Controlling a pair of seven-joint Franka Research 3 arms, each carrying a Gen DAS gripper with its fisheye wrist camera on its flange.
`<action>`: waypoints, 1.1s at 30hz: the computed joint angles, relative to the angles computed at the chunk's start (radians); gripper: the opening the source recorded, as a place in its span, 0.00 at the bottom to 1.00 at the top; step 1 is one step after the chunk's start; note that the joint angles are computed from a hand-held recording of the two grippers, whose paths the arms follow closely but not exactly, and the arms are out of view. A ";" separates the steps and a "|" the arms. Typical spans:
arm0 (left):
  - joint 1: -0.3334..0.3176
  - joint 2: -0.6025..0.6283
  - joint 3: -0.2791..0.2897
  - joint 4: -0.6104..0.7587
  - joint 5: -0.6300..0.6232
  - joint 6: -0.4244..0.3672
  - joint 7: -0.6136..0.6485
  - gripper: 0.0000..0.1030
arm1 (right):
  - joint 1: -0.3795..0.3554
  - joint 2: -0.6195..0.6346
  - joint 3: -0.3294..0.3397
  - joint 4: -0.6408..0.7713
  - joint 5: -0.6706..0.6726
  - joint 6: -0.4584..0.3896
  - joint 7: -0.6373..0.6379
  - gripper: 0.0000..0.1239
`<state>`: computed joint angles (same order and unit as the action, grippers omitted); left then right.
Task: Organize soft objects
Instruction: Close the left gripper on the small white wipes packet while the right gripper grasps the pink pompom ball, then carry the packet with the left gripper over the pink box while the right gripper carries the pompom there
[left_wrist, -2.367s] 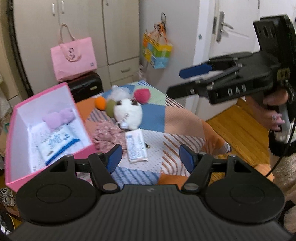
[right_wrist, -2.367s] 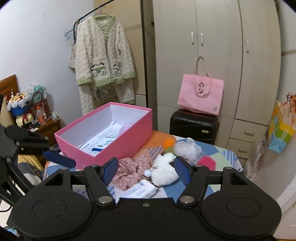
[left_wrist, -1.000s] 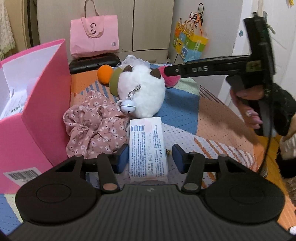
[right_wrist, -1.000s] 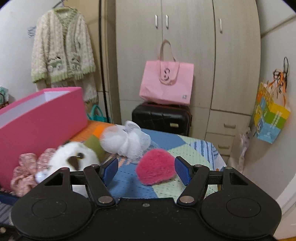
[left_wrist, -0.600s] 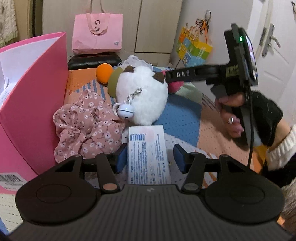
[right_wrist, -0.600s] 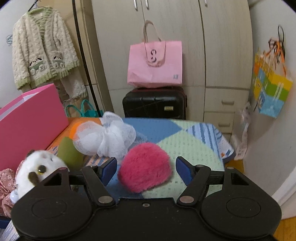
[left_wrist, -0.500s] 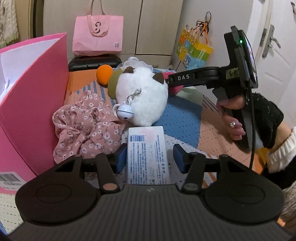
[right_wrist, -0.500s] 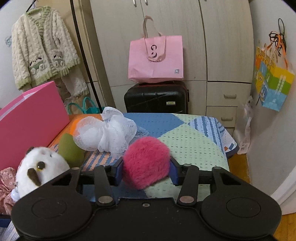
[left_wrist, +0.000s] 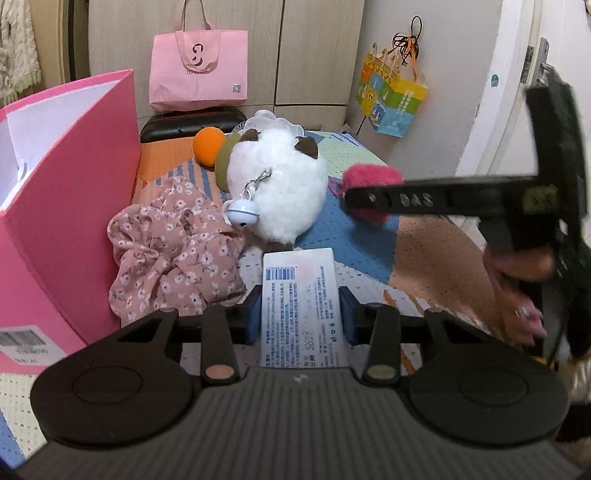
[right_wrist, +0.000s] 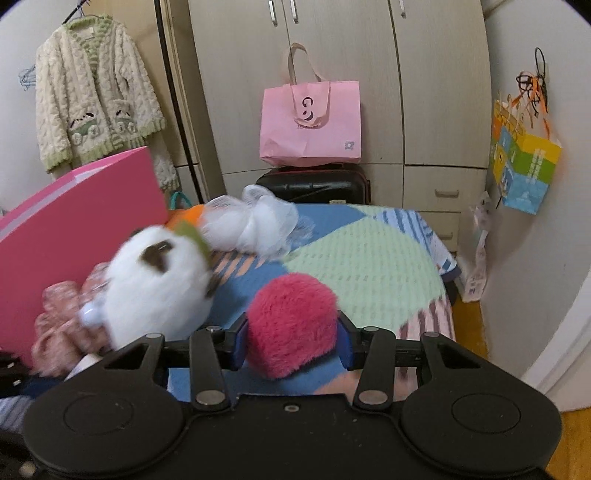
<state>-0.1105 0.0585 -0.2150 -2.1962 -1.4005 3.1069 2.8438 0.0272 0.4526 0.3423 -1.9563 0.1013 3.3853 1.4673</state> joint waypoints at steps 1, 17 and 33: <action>0.003 -0.007 0.002 -0.006 -0.007 -0.014 0.003 0.39 | 0.004 -0.012 -0.001 -0.020 0.004 0.014 0.003 0.41; -0.014 -0.117 0.069 -0.096 0.059 -0.146 -0.093 0.39 | 0.127 -0.126 -0.087 -0.219 -0.014 0.120 0.079 0.41; 0.016 -0.278 0.199 -0.218 0.332 -0.379 -0.313 0.39 | 0.064 -0.267 -0.064 -0.428 -0.319 0.213 0.472 0.41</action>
<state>-0.0947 -0.2196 -0.0159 -2.4146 -1.0687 2.7278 2.5310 0.0913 0.1854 0.2780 -2.3847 -0.2181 3.5986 1.9395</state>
